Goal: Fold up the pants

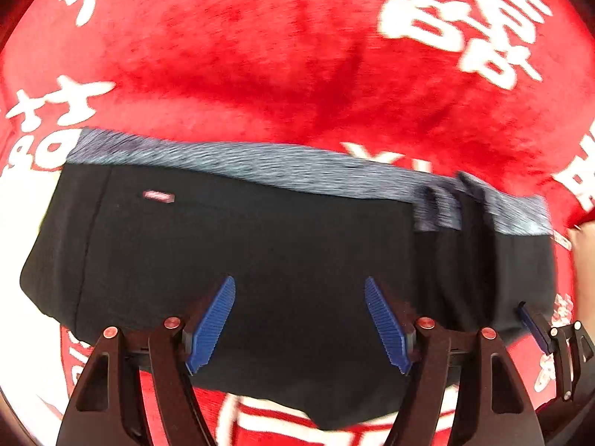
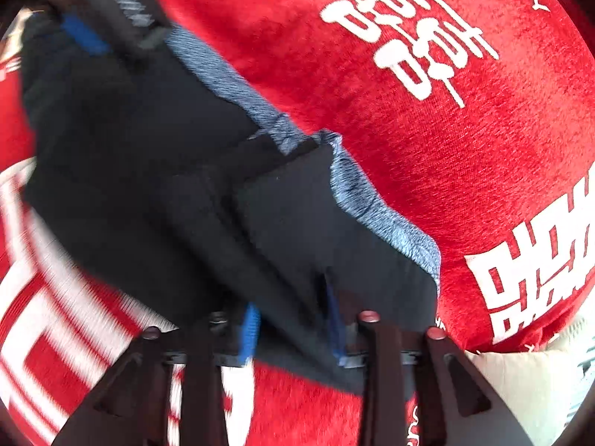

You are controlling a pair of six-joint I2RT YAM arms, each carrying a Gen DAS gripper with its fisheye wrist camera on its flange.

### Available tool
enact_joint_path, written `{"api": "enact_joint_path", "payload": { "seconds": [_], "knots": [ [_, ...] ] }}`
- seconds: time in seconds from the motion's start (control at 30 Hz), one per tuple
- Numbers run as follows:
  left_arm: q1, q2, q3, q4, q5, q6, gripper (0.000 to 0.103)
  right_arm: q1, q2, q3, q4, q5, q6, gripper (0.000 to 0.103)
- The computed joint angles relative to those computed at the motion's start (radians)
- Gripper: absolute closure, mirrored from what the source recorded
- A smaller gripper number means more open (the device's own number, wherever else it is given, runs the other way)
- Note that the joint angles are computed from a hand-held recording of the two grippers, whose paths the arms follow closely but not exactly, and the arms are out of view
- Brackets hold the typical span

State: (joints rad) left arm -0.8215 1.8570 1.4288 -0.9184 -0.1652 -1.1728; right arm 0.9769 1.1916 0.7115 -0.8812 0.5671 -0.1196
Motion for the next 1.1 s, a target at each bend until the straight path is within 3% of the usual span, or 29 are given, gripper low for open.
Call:
{"api": "enact_joint_path", "payload": {
  "seconds": [0.03,0.1,0.13,0.23,0.4,0.63,0.73,0.8,0.9,1.0,1.1],
  "knots": [
    [-0.009,0.003,0.027,0.003,0.007,0.020,0.029,-0.016,-0.055,0.016,-0.062,-0.037,0.001,0.054],
    [-0.021,0.027,0.099,0.001,0.019,0.059,0.029,-0.060,-0.107,0.064,-0.136,-0.087,0.018,0.035],
    [-0.022,0.033,0.124,0.008,0.034,0.086,0.029,-0.116,-0.137,0.093,-0.172,-0.121,0.019,0.033],
    [-0.028,0.086,0.230,0.022,0.088,0.143,0.029,-0.337,-0.196,0.166,-0.234,-0.225,0.003,0.030],
    [-0.030,0.197,0.375,0.014,0.170,0.207,0.029,-0.703,-0.137,0.241,-0.230,-0.353,-0.059,0.030],
    [-0.014,0.303,0.448,0.057,0.253,0.224,0.031,-0.891,-0.145,0.228,-0.259,-0.473,-0.103,0.030],
    [-0.009,0.377,0.535,0.016,0.341,0.237,0.099,-0.948,-0.131,0.222,-0.272,-0.519,-0.117,0.035],
    [-0.013,0.372,0.536,0.029,0.345,0.236,0.099,-0.981,-0.114,0.224,-0.280,-0.549,-0.122,0.050],
    [-0.032,0.330,0.552,0.008,0.310,0.267,0.099,-1.044,-0.078,0.260,-0.311,-0.594,-0.139,0.062],
    [-0.048,0.275,0.501,-0.041,0.272,0.264,0.099,-1.076,-0.069,0.310,-0.346,-0.611,-0.167,0.062],
    [-0.056,0.220,0.325,0.026,0.278,0.208,0.099,-1.080,-0.062,0.326,-0.360,-0.614,-0.173,0.062]
  ]
}}
